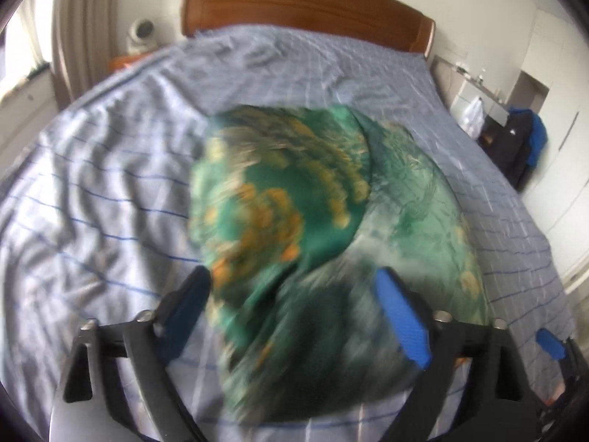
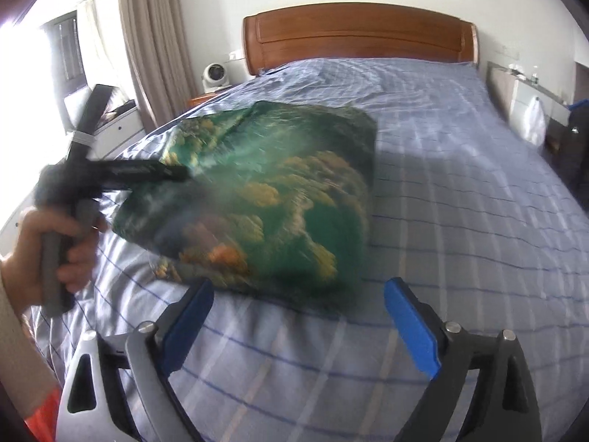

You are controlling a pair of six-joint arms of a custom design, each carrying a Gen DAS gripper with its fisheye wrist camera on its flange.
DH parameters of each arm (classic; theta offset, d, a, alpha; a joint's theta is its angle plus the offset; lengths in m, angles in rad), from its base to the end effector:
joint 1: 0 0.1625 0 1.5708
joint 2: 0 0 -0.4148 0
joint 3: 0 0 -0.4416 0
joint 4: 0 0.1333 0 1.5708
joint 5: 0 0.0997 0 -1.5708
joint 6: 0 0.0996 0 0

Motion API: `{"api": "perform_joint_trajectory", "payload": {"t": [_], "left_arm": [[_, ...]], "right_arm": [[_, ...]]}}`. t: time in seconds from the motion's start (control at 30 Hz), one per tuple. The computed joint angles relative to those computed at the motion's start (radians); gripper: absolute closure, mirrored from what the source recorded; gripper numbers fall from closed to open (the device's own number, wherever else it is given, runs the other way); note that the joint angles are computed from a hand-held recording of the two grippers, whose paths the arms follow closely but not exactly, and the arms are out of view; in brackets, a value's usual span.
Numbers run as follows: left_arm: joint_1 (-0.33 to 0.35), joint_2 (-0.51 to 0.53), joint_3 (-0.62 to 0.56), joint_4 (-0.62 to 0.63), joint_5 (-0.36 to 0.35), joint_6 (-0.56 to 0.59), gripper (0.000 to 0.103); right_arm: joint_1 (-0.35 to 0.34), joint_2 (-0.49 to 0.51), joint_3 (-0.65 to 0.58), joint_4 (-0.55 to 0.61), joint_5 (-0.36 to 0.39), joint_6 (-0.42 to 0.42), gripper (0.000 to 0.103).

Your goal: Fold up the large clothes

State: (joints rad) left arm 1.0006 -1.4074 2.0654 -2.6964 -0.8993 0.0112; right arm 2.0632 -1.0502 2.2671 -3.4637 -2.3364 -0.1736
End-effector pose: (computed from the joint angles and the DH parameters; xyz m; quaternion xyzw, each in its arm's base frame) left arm -0.1277 -0.5608 0.2771 0.1901 0.9018 -0.2987 0.2477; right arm 0.2845 -0.3944 0.1145 0.1690 -0.8675 0.3596 0.2991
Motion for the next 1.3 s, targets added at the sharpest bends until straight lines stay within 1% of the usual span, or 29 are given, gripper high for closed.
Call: {"api": "perform_joint_trajectory", "payload": {"t": [0.07,0.1,0.17,0.23,0.27,0.33,0.4,0.43,0.47,0.53,0.6,0.63,0.7,0.77,0.8,0.83,0.87,0.9,0.93,1.0,1.03,1.07,1.1,1.13,1.17,1.2,1.23,1.27,1.3], "left_arm": [[-0.010,-0.049,0.019,0.066,-0.001,0.003,0.009],[-0.017,-0.072,0.030,0.105,0.025,-0.011,0.005],[-0.022,-0.121,0.054,0.180,0.054,-0.030,0.004],[-0.010,-0.171,0.070,0.259,0.041,-0.057,0.004],[0.006,-0.191,0.068,0.301,0.009,-0.076,0.004],[0.057,-0.226,0.043,0.352,-0.125,-0.115,0.004],[0.094,-0.231,0.013,0.339,-0.234,-0.138,0.004],[0.120,-0.223,-0.020,0.316,-0.323,-0.165,0.004],[0.134,-0.214,-0.038,0.300,-0.370,-0.179,0.004],[0.166,-0.161,-0.113,0.268,-0.500,-0.217,0.003],[0.192,-0.088,-0.196,0.290,-0.598,-0.199,0.002],[0.203,-0.043,-0.243,0.319,-0.631,-0.180,0.002],[0.215,0.036,-0.310,0.350,-0.641,-0.161,0.002],[0.225,0.092,-0.354,0.396,-0.642,-0.138,0.002],[0.225,0.120,-0.370,0.417,-0.610,-0.130,0.003],[0.223,0.149,-0.379,0.429,-0.536,-0.128,0.003],[0.222,0.176,-0.381,0.438,-0.446,-0.139,0.003],[0.230,0.197,-0.383,0.444,-0.398,-0.148,0.000],[0.240,0.210,-0.383,0.447,-0.392,-0.161,0.000],[0.283,0.233,-0.385,0.444,-0.456,-0.202,0.000],[0.303,0.242,-0.385,0.432,-0.498,-0.219,0.000],[0.316,0.249,-0.386,0.426,-0.529,-0.230,0.000],[0.326,0.258,-0.393,0.433,-0.552,-0.242,0.000],[0.329,0.266,-0.401,0.448,-0.561,-0.250,0.000],[0.327,0.269,-0.407,0.458,-0.560,-0.253,0.001],[0.322,0.270,-0.409,0.464,-0.568,-0.252,0.015],[0.324,0.269,-0.406,0.455,-0.605,-0.246,0.028],[0.314,0.252,-0.383,0.417,-0.601,-0.240,0.036],[0.301,0.232,-0.358,0.385,-0.588,-0.221,0.044]], "right_arm": [[0.008,-0.022,0.035,-0.003,-0.032,0.023,0.006],[0.009,-0.035,0.051,0.001,-0.040,0.037,0.006],[0.005,-0.066,0.092,0.010,-0.043,0.075,0.006],[-0.005,-0.096,0.128,0.021,-0.029,0.111,0.006],[-0.011,-0.105,0.141,0.019,-0.021,0.119,0.006],[-0.023,-0.115,0.161,0.014,-0.013,0.131,0.006],[-0.039,-0.119,0.173,-0.002,0.005,0.119,0.006],[-0.050,-0.124,0.178,-0.006,0.016,0.109,0.006],[-0.063,-0.133,0.181,-0.009,0.029,0.098,0.006],[-0.086,-0.156,0.173,-0.008,0.054,0.085,0.006],[-0.113,-0.191,0.139,0.014,0.087,0.075,0.006],[-0.124,-0.206,0.127,0.030,0.111,0.075,0.006],[-0.156,-0.234,0.078,0.081,0.185,0.090,0.006],[-0.202,-0.243,0.011,0.162,0.287,0.101,0.002],[-0.226,-0.240,-0.022,0.218,0.333,0.111,0.002],[-0.259,-0.223,-0.071,0.283,0.383,0.129,0.002],[-0.281,-0.208,-0.097,0.312,0.413,0.135,0.002],[-0.304,-0.189,-0.128,0.354,0.446,0.138,0.002],[-0.334,-0.153,-0.174,0.417,0.473,0.147,0.002],[-0.381,-0.109,-0.226,0.509,0.552,0.158,0.002],[-0.410,-0.083,-0.253,0.558,0.611,0.170,0.002],[-0.450,-0.060,-0.269,0.579,0.707,0.194,0.002],[-0.483,-0.044,-0.274,0.573,0.797,0.219,0.007],[-0.496,-0.018,-0.292,0.580,0.846,0.258,0.015],[-0.495,-0.004,-0.306,0.582,0.852,0.256,0.020],[-0.479,0.005,-0.316,0.578,0.817,0.227,0.027],[-0.443,0.015,-0.330,0.574,0.740,0.186,0.030],[-0.394,0.026,-0.338,0.558,0.642,0.137,0.036],[-0.356,0.034,-0.337,0.526,0.568,0.081,0.041]]}}
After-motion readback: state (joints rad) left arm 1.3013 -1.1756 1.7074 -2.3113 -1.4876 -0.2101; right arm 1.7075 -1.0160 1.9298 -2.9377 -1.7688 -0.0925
